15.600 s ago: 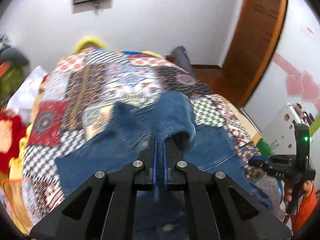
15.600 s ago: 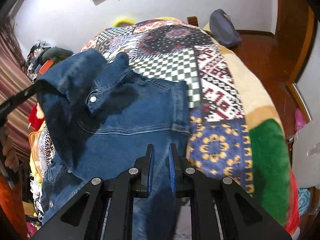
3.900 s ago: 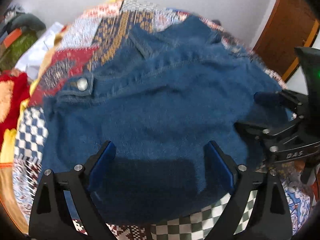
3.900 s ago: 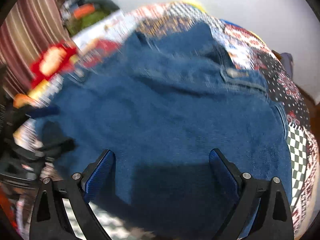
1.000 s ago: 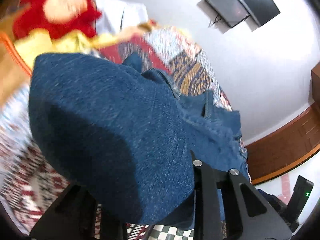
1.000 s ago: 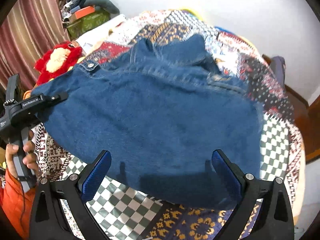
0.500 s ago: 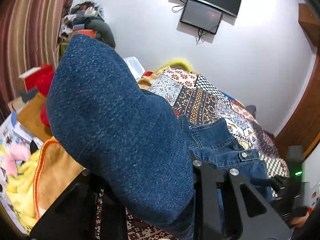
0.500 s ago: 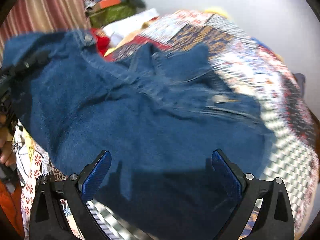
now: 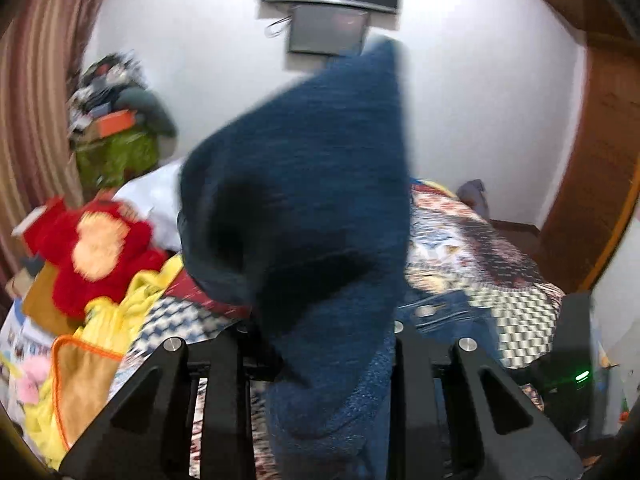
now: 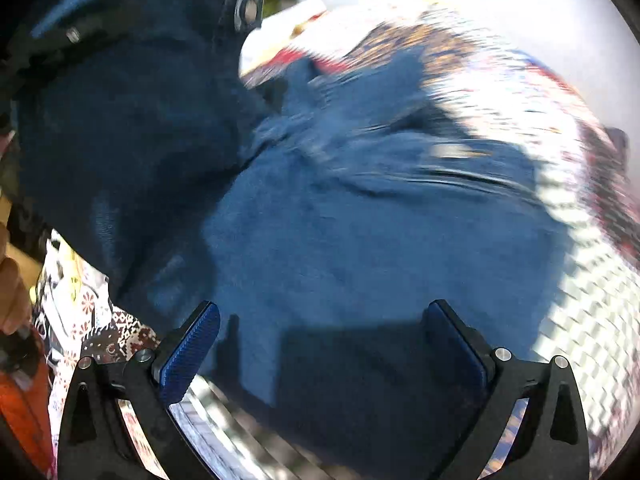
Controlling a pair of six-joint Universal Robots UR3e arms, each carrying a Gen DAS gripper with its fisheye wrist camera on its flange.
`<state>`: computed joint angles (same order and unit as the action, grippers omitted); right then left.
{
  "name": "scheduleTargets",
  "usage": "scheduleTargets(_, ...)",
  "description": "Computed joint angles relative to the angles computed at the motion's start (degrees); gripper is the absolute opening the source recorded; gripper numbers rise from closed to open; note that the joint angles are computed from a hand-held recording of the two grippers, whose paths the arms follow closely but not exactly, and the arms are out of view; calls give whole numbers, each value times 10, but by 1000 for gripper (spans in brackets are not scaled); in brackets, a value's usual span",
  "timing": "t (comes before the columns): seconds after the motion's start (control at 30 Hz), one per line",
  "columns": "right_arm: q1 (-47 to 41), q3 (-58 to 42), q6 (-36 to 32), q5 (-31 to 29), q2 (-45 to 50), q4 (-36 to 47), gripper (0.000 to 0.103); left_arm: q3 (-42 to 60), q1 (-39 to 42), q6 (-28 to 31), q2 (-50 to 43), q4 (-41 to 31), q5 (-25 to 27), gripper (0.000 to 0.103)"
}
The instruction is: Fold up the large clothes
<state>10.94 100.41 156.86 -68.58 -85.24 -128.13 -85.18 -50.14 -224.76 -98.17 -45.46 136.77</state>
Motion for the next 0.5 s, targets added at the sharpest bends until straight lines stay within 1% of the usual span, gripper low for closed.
scheduleTargets(0.07, -73, 65, -12, 18, -88, 7, 103, 69, -20, 25, -53, -7, 4, 27)
scheduleTargets(0.1, -110, 87, -21, 28, -126, 25, 103, 117, -30, 41, -89, -15, 1, 27)
scheduleTargets(0.17, -196, 119, -55, 52, -203, 87, 103, 202, -46, 70, -153, -34, -10, 27)
scheduleTargets(0.23, -273, 121, -99, 77, -260, 165, 103, 292, -63, 96, -220, -76, -32, 26)
scheduleTargets(0.27, -306, 120, -123, 86, -283, 201, 103, 320, -68, 106, -242, -91, -42, 26)
scheduleTargets(0.3, -353, 120, -159, 98, -318, 250, 103, 359, -73, 122, -275, -110, -59, 26)
scheduleTargets(0.37, -423, 124, -215, 117, -370, 314, 103, 419, -81, 146, -329, -150, -96, 26)
scheduleTargets(0.43, -497, 114, -276, 137, -419, 400, 103, 490, -89, 162, -385, -223, -124, 27)
scheduleTargets(0.47, -516, 107, -291, 144, -429, 426, 103, 518, -94, 168, -406, -251, -124, 27)
scheduleTargets(0.5, -548, 98, -323, 153, -445, 471, 103, 542, -101, 172, -425, -278, -117, 29)
